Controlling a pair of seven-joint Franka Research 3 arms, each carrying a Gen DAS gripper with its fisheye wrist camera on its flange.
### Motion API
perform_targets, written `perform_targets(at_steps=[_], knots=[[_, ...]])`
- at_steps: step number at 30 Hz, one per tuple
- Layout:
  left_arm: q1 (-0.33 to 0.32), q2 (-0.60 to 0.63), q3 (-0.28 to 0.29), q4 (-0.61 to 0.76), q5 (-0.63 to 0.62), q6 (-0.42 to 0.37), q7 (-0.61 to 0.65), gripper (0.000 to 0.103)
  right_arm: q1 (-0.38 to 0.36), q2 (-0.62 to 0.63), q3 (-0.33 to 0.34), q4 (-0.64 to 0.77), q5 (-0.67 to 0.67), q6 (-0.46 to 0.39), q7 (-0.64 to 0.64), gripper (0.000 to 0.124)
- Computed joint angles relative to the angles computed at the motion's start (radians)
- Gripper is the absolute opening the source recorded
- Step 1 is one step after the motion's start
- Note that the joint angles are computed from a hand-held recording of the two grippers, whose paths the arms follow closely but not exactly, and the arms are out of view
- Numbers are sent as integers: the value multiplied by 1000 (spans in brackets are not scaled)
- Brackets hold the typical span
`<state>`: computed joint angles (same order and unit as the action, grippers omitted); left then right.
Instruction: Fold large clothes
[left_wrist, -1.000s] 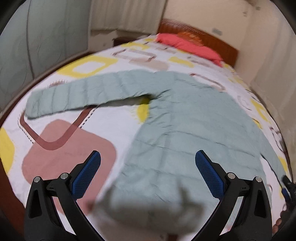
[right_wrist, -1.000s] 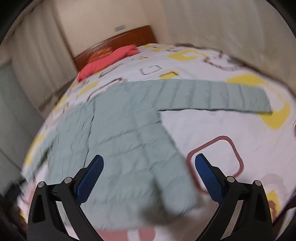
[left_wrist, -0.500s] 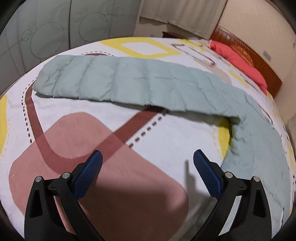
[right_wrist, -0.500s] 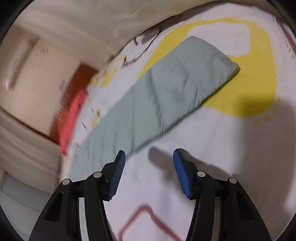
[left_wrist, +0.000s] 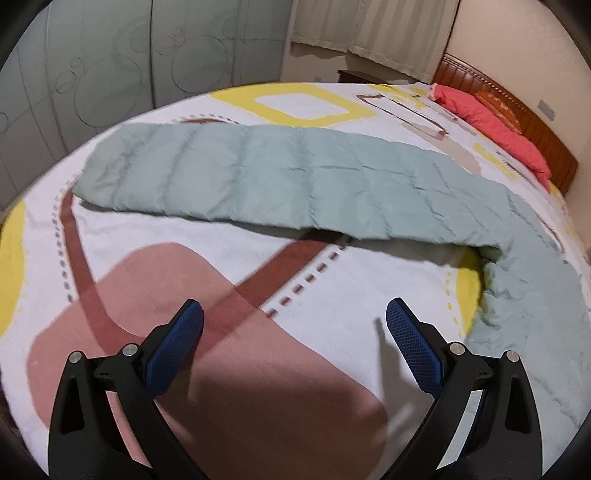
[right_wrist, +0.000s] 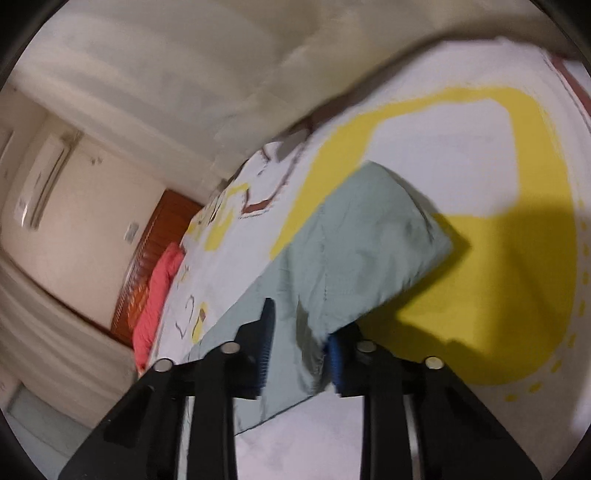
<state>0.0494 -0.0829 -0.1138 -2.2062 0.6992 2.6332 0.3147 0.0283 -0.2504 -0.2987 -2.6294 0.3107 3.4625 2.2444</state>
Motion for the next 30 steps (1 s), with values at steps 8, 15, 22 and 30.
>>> perform_targets(at_steps=[8,15,22,30], knots=[[3,16,5,28,16,-105,9,99,-503,23,648,225,46,-230,-227,20],[-2,25,8,27,42,-113,-1,100,-714,208,976,506,-416,-389,16,18],[-4,32,8,28,65,-105,-23,101,-484,461,933,777,-703,-531,134,5],[-3,30,10,22,68,-91,-31,101,-255,561,790,938,-788,-754,93,4]])
